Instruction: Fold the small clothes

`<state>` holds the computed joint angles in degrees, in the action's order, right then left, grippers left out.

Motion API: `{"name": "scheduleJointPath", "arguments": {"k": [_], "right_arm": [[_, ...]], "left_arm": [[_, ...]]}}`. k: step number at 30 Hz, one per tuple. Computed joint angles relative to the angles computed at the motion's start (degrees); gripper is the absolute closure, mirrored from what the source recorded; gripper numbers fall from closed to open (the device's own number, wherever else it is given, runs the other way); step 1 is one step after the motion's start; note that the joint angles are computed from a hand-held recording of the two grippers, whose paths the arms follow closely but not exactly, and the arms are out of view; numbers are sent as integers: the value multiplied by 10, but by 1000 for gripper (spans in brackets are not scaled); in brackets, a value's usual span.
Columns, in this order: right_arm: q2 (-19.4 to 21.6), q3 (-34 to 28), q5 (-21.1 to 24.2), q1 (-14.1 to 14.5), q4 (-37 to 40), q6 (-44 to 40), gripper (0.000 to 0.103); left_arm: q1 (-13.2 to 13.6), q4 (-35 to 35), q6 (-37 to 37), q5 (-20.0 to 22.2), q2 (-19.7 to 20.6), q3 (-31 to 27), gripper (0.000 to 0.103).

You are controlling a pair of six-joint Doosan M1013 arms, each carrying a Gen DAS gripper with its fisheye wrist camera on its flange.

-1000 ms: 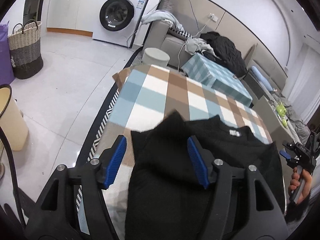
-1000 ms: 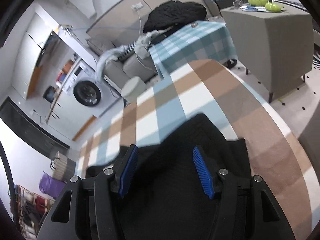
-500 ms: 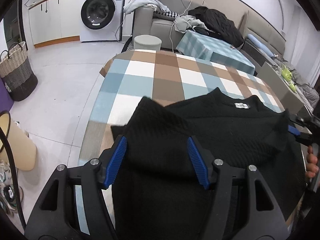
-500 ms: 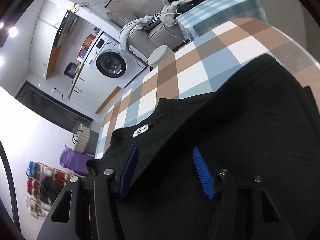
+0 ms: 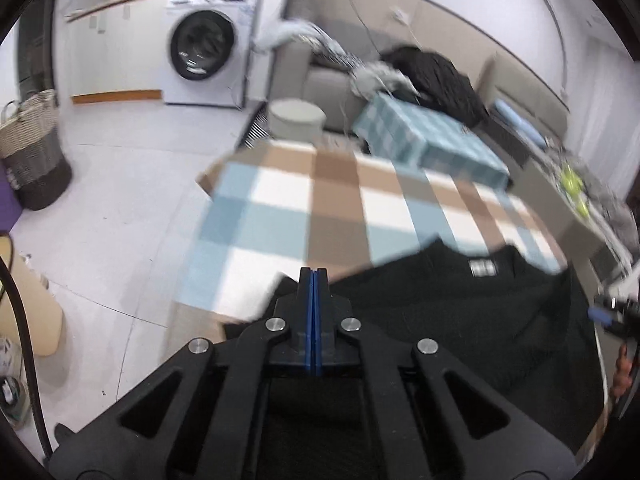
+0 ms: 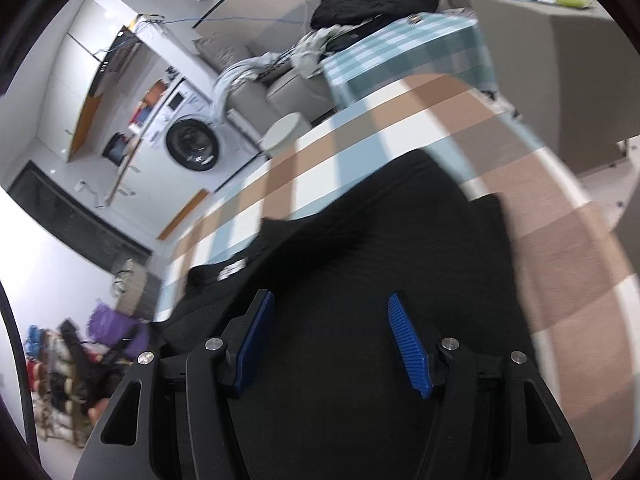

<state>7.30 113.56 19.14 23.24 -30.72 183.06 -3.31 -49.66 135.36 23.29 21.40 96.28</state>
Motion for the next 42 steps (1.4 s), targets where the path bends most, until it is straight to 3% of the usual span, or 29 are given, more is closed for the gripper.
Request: {"name": "scheduleJointPath", "arguments": {"k": [2,6,8,9,10,12,15,19,20,22,23,24,27,29,31,34,38,42], "right_arm": [[-5,4,32,0,-27,32,42],[-12,16,40,-6,-35,56,42],[-14,20,35,-7,-33,52,42],[-13,20,31,-7,-30,48,42],[-14,22,27,-7,-26,42,42],[-10,19,21,-7,-10,22,42],[-7,16,16,-4,2,5,42],[-8,18,14,0,5,3,42],[-9,20,15,0,6,3,42],[-11,23,16,1,7,8,42],[-11,24,15,1,6,9,42],[-12,26,14,1,6,12,42],[-16,34,11,1,-3,28,42],[-17,36,9,1,-15,40,42],[-17,36,9,1,-13,38,42],[-16,31,25,1,-19,37,42],[-19,25,62,5,-40,43,42],[-23,22,113,9,-50,38,42]], "left_arm": [[5,4,-18,-10,0,-2,103],[15,27,-55,49,7,-19,100],[12,54,-73,73,8,-24,77],[9,58,-75,79,8,-24,58],[6,57,-72,82,8,-23,45],[-2,81,-86,78,9,-23,39],[-17,166,-163,82,19,-35,39],[-40,345,-341,85,42,-60,42],[-42,367,-369,87,46,-64,47],[-43,394,-403,82,49,-64,75],[-41,387,-399,76,48,-62,82],[-35,351,-373,64,44,-56,99],[-16,246,-304,35,31,-42,98],[-6,214,-292,25,26,-39,98],[4,180,-272,40,30,-45,98],[6,185,-281,59,34,-52,97],[3,215,-304,72,35,-55,73],[0,220,-283,62,19,-36,65]]}}
